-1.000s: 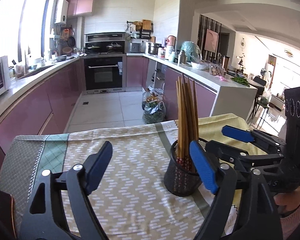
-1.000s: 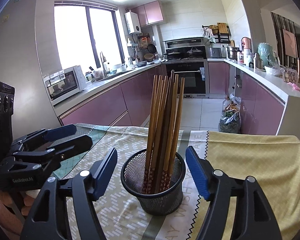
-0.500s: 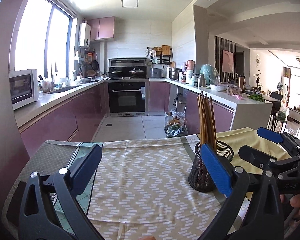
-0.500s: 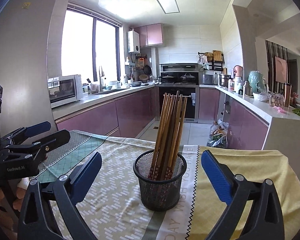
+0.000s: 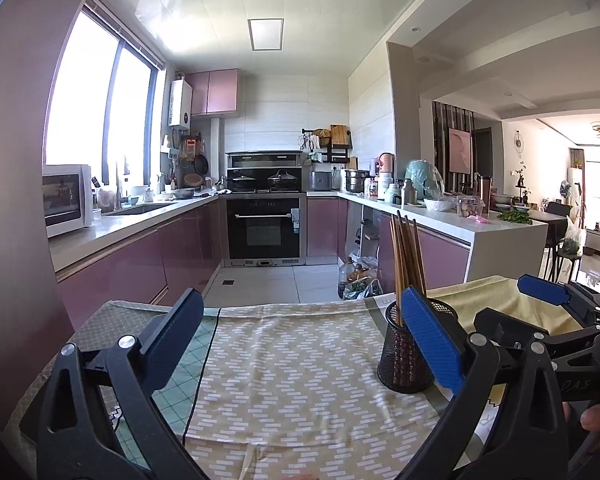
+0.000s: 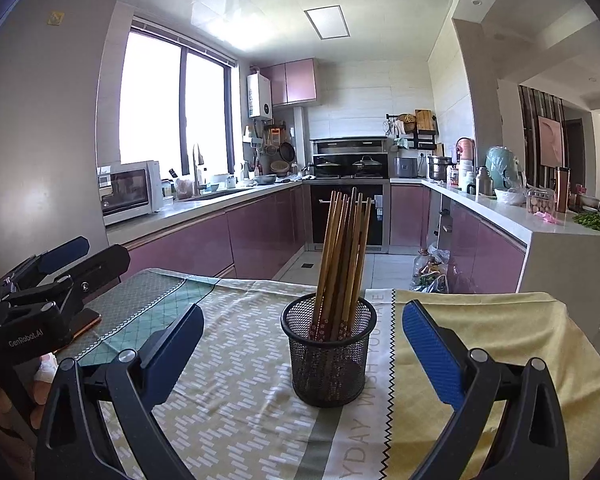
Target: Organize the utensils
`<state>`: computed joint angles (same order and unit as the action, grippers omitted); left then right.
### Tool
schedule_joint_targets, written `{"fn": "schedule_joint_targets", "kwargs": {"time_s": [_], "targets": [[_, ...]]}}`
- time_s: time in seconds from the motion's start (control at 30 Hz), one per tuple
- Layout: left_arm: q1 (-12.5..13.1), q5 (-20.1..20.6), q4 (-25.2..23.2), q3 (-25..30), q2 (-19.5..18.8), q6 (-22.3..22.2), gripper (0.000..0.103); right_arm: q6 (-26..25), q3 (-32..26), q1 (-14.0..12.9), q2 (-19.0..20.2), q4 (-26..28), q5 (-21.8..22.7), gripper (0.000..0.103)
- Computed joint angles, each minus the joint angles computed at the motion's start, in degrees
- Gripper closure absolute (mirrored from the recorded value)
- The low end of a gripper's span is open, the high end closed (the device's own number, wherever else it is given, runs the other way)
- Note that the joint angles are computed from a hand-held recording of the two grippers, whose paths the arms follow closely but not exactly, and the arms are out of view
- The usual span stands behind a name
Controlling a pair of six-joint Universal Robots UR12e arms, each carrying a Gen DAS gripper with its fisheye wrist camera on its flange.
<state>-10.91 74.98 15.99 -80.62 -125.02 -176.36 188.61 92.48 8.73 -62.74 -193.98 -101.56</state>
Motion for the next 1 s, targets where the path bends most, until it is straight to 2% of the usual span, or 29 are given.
{"fn": "schedule_joint_targets", "kwargs": {"time_s": [0.3, 1.0], "targets": [[0.1, 0.8, 2.0, -1.5, 0.7, -0.2, 0.006, -0.1, 0.7, 0.5, -0.3, -1.6, -1.0, 0.007], [0.0, 1.9, 3.3, -2.6, 1.1, 1.1, 0.006, -0.3, 0.9, 0.9, -0.4, -2.8, -1.6, 0.007]]}}
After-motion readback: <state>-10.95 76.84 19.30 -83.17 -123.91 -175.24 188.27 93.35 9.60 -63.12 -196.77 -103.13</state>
